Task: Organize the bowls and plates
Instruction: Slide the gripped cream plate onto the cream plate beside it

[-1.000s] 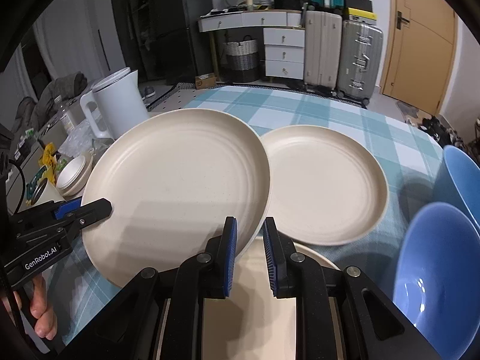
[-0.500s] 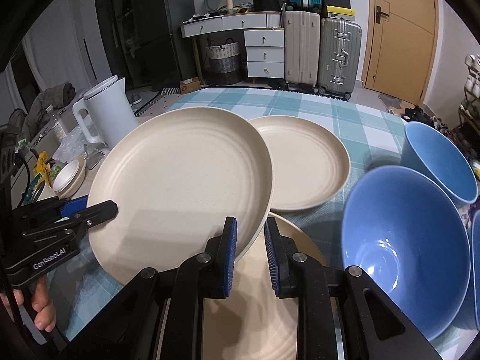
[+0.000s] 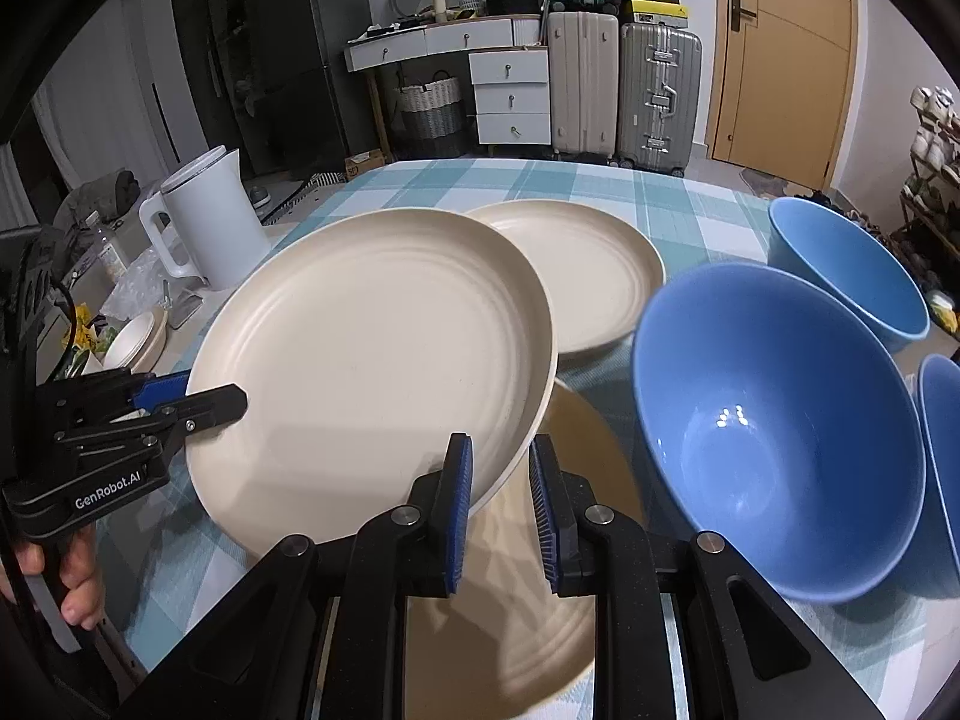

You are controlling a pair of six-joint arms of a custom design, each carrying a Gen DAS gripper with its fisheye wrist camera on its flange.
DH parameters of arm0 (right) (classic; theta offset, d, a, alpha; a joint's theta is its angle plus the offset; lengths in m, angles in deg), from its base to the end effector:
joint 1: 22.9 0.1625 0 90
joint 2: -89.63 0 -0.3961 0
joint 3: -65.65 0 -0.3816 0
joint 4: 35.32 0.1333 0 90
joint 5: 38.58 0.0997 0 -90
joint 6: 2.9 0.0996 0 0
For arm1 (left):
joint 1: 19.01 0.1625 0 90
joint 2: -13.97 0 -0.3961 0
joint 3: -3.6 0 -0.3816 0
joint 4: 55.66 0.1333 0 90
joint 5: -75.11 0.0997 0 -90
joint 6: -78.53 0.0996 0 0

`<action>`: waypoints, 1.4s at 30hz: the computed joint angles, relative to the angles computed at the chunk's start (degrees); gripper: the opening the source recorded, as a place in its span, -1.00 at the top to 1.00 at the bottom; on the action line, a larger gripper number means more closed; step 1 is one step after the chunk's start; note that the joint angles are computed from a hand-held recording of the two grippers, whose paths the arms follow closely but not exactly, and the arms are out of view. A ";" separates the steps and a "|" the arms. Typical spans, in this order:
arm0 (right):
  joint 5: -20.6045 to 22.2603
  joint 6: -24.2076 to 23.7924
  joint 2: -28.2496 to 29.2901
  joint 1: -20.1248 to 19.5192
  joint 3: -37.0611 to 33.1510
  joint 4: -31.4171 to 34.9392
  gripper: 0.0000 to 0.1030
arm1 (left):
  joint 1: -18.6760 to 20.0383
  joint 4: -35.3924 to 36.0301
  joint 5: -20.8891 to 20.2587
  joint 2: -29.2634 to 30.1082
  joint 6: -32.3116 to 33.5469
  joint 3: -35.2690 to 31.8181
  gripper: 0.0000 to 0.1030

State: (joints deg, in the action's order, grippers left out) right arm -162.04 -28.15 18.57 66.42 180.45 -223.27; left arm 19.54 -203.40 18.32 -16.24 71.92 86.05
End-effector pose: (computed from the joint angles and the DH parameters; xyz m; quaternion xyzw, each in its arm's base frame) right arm 0.0721 -0.5309 0.3056 0.0532 -0.8609 0.3677 0.3476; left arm -0.4172 -0.5727 -0.0133 0.3524 0.8901 -0.1787 0.2273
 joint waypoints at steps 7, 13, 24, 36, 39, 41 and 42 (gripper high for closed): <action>-0.74 0.01 -1.62 -0.37 2.73 -0.64 0.57 | -0.43 1.77 -0.45 0.77 1.34 -0.56 0.55; -1.13 0.78 -2.49 -0.72 4.08 -0.71 0.57 | -0.75 3.34 -0.78 1.31 2.21 -0.97 0.54; -1.78 1.62 -3.86 -1.19 6.77 -0.63 0.54 | -1.06 6.00 -1.42 1.91 3.86 -1.47 0.53; -3.47 1.46 -4.73 -1.09 9.09 -1.21 0.51 | -1.56 8.55 -1.47 2.43 5.09 -1.69 0.49; -3.98 1.37 -4.94 -0.89 9.56 -1.39 0.50 | -1.73 8.96 -1.54 2.44 5.26 -1.64 0.49; -4.16 1.36 -5.10 -0.84 9.90 -1.46 0.48 | -1.87 9.76 -1.52 2.48 5.40 -1.75 0.47; -4.20 1.36 -5.18 -0.83 10.02 -1.41 0.48 | -1.95 9.94 -1.41 2.53 5.55 -1.76 0.46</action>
